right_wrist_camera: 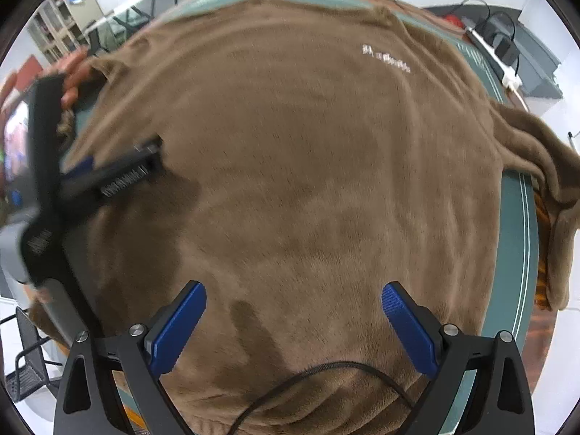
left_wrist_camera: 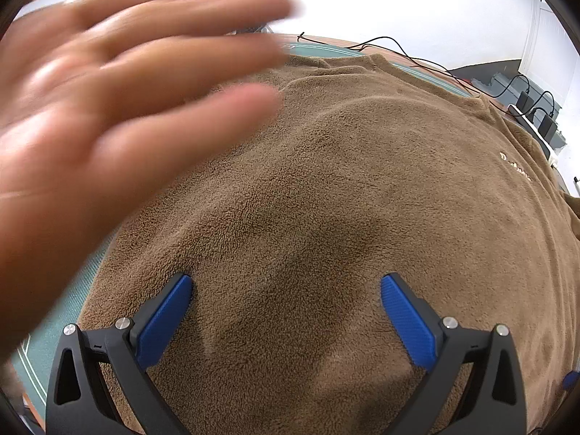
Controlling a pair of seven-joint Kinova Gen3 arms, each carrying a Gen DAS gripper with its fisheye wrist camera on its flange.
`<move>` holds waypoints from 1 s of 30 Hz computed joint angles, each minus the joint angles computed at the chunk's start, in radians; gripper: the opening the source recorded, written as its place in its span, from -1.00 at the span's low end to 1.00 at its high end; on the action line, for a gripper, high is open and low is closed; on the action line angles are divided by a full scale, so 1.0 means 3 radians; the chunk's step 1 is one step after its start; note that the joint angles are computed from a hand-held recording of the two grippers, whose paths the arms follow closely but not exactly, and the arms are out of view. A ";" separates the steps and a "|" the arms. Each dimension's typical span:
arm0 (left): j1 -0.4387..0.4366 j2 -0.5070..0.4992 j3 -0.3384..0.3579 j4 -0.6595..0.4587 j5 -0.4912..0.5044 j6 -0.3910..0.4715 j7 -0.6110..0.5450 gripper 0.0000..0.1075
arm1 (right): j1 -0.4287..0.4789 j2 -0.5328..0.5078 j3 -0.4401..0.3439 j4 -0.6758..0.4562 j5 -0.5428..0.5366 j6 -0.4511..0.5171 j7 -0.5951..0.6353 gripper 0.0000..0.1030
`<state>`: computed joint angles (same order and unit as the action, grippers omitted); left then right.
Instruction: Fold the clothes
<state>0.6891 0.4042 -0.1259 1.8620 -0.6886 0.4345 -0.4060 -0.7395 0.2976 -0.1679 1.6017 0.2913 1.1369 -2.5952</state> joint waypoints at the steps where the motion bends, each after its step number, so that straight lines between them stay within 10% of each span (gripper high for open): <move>1: -0.0001 0.0000 0.0001 0.0000 -0.0001 0.0000 0.0001 0.92 | 0.0007 0.0033 0.0000 -0.0016 -0.0022 0.0041 0.0012 0.93; 30: -0.0025 -0.0004 0.0032 0.0005 -0.0044 0.0012 0.0029 0.92 | -0.0108 0.0288 0.0049 -0.0126 -0.0076 0.0060 0.0038 0.97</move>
